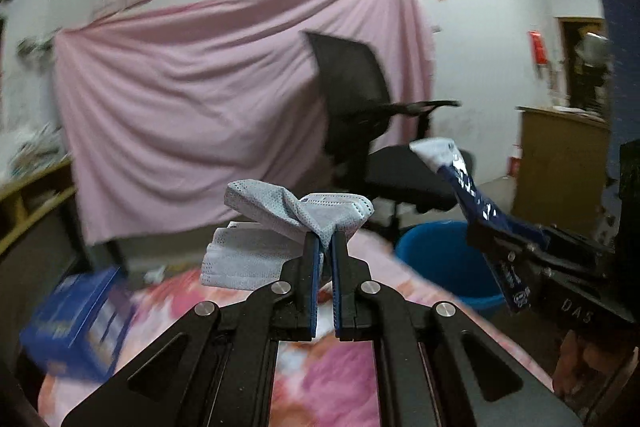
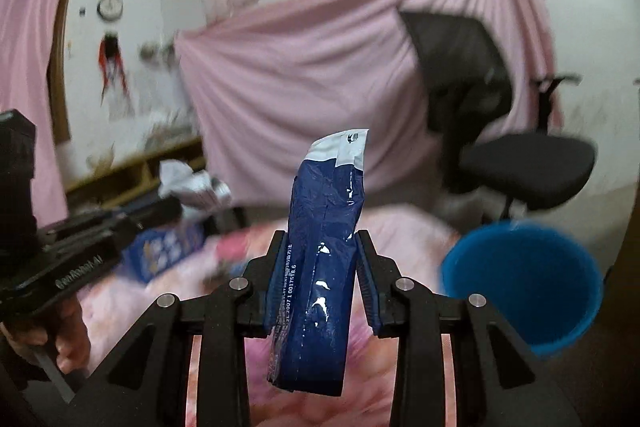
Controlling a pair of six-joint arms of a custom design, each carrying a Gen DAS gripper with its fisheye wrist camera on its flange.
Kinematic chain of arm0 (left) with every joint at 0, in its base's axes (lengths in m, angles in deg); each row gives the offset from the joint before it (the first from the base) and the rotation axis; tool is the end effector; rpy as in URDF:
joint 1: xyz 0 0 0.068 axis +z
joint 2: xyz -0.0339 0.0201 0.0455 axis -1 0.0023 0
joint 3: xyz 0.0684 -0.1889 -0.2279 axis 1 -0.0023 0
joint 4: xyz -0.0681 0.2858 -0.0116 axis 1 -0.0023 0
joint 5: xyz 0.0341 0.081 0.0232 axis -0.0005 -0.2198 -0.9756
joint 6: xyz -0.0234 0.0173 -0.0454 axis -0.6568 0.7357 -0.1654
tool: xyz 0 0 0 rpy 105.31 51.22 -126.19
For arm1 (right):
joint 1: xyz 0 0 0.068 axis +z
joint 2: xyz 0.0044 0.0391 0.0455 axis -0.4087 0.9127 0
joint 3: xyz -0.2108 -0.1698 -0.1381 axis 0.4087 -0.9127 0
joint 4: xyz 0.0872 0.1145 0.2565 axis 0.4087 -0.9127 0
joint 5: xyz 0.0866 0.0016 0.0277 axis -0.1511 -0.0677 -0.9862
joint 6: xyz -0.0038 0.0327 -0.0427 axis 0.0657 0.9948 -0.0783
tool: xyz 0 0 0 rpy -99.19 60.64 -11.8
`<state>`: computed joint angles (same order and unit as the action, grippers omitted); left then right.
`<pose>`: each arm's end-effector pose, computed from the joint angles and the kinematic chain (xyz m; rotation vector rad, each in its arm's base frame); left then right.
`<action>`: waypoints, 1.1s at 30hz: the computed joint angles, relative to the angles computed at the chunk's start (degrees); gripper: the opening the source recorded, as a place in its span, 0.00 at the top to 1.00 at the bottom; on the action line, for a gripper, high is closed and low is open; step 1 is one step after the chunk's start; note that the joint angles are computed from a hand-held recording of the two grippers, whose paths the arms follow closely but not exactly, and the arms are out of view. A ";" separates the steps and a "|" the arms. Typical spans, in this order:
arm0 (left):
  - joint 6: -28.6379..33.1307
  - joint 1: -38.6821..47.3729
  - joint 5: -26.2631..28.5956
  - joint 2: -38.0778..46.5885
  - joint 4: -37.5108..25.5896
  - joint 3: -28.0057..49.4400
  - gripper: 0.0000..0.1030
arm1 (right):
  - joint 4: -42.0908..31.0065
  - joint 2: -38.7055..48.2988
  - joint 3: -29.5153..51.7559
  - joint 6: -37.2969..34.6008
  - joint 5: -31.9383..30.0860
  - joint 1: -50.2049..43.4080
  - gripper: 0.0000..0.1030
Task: Collect trash
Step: 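Carry both items to the blue bucket and open both tools to drop them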
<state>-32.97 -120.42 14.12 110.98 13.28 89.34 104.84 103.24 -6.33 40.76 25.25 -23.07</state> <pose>0.2103 -0.1054 0.2172 0.1347 1.8920 0.0529 0.2439 0.0257 0.1697 -0.4163 1.7657 0.6313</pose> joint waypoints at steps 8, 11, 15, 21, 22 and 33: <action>2.72 -0.31 10.36 21.93 8.12 14.29 0.96 | 7.69 9.01 5.38 6.93 1.70 -10.71 0.70; 1.56 -0.62 13.13 28.91 7.38 20.31 0.96 | 5.07 13.41 9.88 7.30 1.40 -13.94 0.70; -1.59 0.53 18.86 38.84 -0.25 31.02 0.96 | -0.88 19.61 15.49 7.70 1.16 -17.79 0.70; -6.35 2.24 22.42 51.01 -12.42 45.16 0.96 | -11.12 28.27 23.88 9.04 1.20 -20.04 0.70; -6.58 2.64 23.42 52.28 -13.86 46.66 0.96 | -12.53 28.92 24.59 9.11 2.04 -19.73 0.69; -10.32 4.41 23.66 54.74 -15.82 46.08 0.59 | -19.88 34.55 28.96 9.49 0.72 -19.69 0.51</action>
